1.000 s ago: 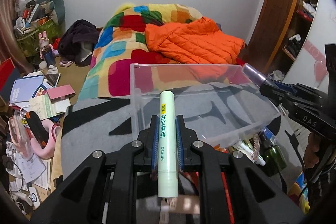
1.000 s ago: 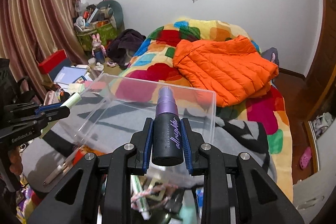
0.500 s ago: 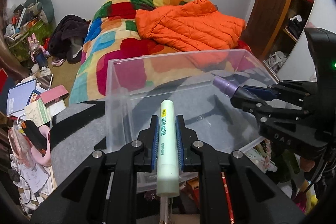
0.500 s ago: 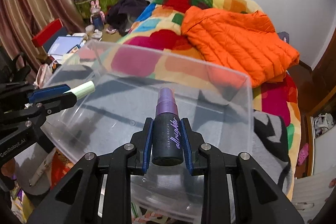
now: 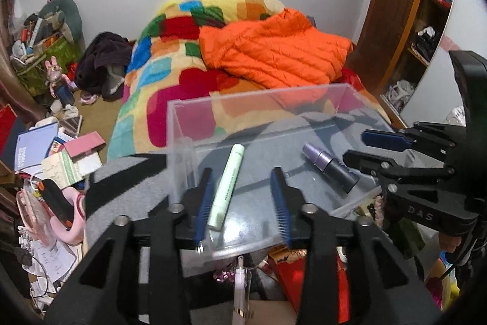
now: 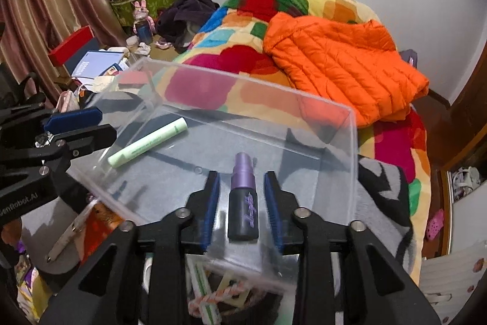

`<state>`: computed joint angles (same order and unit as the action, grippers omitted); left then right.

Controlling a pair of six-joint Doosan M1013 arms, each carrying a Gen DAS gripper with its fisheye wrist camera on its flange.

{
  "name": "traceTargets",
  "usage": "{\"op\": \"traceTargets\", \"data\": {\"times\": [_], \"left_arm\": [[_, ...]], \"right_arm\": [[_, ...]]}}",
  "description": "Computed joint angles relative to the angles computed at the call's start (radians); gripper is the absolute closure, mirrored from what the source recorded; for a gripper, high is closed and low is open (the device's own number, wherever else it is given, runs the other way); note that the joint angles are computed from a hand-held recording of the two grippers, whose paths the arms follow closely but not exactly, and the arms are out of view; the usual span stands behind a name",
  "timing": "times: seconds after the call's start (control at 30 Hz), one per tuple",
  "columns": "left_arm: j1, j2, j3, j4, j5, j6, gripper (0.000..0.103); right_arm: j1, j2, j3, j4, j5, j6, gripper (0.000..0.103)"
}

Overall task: Organize objects
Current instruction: 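Drop the green tube and purple spray bottle into the clear box with both grippers, then grasp the white pen with left gripper while right grasps green glass bottle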

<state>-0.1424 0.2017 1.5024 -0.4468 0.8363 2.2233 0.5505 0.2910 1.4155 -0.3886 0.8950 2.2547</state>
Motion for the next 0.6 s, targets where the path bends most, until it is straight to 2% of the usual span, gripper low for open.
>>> {"op": "traceTargets", "data": {"times": [0.03, 0.1, 0.3, 0.4, 0.6], "left_arm": [[0.002, -0.008, 0.006, -0.003, -0.012, 0.002, 0.048], [0.011, -0.032, 0.030, -0.024, -0.050, 0.019, 0.041], [0.039, -0.100, 0.097, -0.083, -0.120, 0.085, 0.019], [0.055, -0.124, 0.127, -0.101, -0.140, 0.092, 0.016], [0.077, -0.162, 0.187, -0.092, -0.172, 0.090, 0.016]], "right_arm": [[0.007, -0.011, 0.009, -0.024, -0.009, 0.021, 0.061], [0.019, -0.032, 0.028, -0.071, -0.027, 0.062, 0.047], [0.062, -0.097, 0.089, -0.237, -0.051, 0.220, 0.025], [0.083, -0.127, 0.120, -0.312, -0.048, 0.309, 0.021], [0.096, -0.160, 0.173, -0.342, -0.043, 0.406, 0.021]]}}
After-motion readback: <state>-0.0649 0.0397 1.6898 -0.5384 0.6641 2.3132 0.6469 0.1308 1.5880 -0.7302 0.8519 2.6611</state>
